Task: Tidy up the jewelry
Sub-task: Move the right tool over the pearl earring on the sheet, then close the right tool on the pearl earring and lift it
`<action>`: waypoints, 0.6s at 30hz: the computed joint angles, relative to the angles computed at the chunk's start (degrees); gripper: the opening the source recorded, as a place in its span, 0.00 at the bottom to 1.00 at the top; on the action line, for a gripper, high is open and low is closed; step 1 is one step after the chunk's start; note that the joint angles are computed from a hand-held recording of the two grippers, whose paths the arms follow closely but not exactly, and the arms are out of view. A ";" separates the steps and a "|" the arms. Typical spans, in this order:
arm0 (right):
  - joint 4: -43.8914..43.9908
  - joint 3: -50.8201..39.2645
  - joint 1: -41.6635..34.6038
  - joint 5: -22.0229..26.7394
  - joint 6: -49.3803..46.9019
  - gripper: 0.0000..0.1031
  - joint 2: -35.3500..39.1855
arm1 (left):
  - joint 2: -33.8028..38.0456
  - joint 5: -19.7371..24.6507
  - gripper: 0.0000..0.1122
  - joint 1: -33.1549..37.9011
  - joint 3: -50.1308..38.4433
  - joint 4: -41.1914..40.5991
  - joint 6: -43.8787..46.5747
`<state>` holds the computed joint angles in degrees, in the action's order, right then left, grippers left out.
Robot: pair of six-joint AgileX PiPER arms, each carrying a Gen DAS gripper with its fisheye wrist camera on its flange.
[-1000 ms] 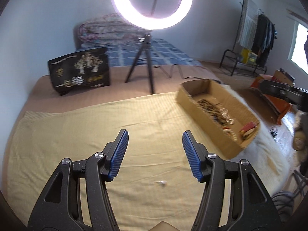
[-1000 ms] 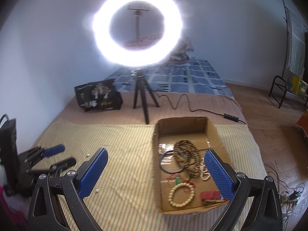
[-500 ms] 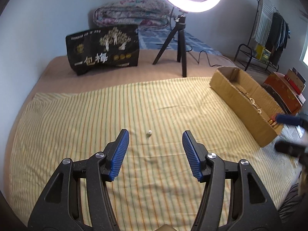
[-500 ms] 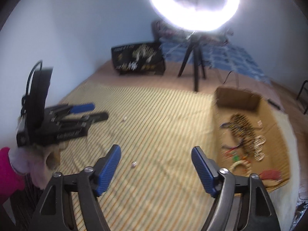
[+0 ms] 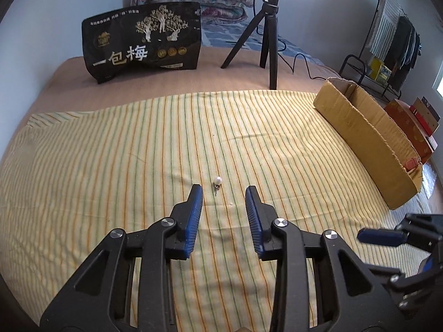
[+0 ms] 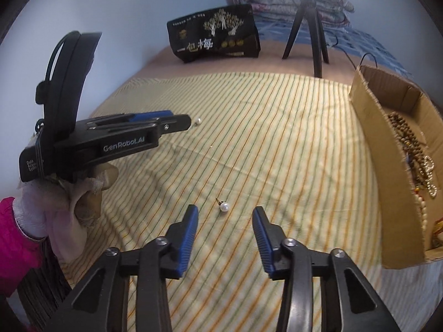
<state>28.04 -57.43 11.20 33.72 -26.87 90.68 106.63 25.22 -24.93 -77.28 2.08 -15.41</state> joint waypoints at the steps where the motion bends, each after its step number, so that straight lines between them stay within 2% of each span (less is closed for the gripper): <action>1: 0.32 0.09 0.09 -0.28 -0.14 0.38 0.41 | 0.51 0.05 0.27 0.12 -0.42 -0.28 0.16; 7: 0.52 -0.97 0.78 -0.52 0.13 0.33 2.92 | 2.85 -0.21 0.24 0.93 -2.19 -1.65 0.58; 15: -5.54 -3.29 3.18 -0.98 5.55 0.27 5.19 | 4.97 -0.57 0.20 1.24 -3.35 -3.20 2.00; 18: -7.65 -3.64 3.90 -1.28 7.26 0.20 5.48 | 5.65 -0.35 0.14 1.09 -3.85 -2.86 1.86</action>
